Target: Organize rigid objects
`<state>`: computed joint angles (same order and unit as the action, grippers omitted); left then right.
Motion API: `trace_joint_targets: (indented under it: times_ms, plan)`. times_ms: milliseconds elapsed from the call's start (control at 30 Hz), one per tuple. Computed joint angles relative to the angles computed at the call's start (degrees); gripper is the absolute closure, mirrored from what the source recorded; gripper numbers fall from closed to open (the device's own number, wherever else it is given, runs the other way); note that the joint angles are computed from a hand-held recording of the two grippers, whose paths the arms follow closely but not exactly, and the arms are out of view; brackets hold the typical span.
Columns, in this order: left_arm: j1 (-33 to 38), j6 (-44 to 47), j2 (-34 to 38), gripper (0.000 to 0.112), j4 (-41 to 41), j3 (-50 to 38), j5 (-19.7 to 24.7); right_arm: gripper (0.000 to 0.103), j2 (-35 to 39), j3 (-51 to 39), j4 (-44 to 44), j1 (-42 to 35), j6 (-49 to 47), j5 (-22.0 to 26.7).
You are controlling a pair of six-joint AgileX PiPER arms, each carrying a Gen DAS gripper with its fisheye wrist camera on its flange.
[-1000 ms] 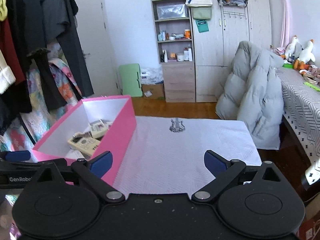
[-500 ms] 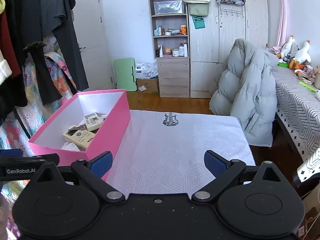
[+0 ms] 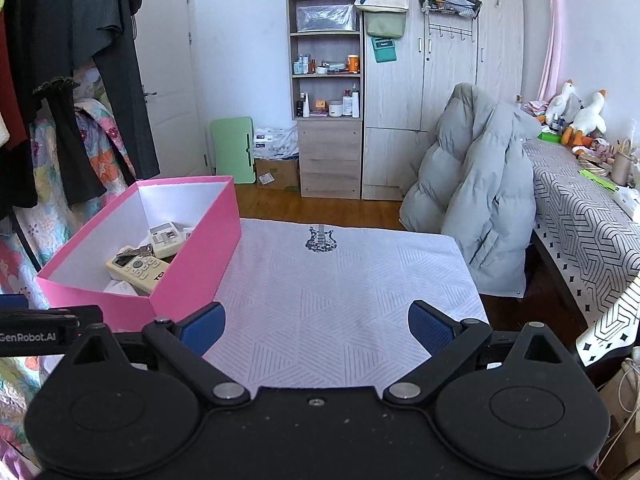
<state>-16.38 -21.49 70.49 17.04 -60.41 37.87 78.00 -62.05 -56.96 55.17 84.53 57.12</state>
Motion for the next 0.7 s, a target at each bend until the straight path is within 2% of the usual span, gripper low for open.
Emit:
trace_joint_targets:
  times_ms: [700]
  plan:
    - [-1.9,-5.7,-1.2,0.009,5.0,2.6,-1.7,0.003,0.5,-0.2,0.2,1.6,0.9,0.6]
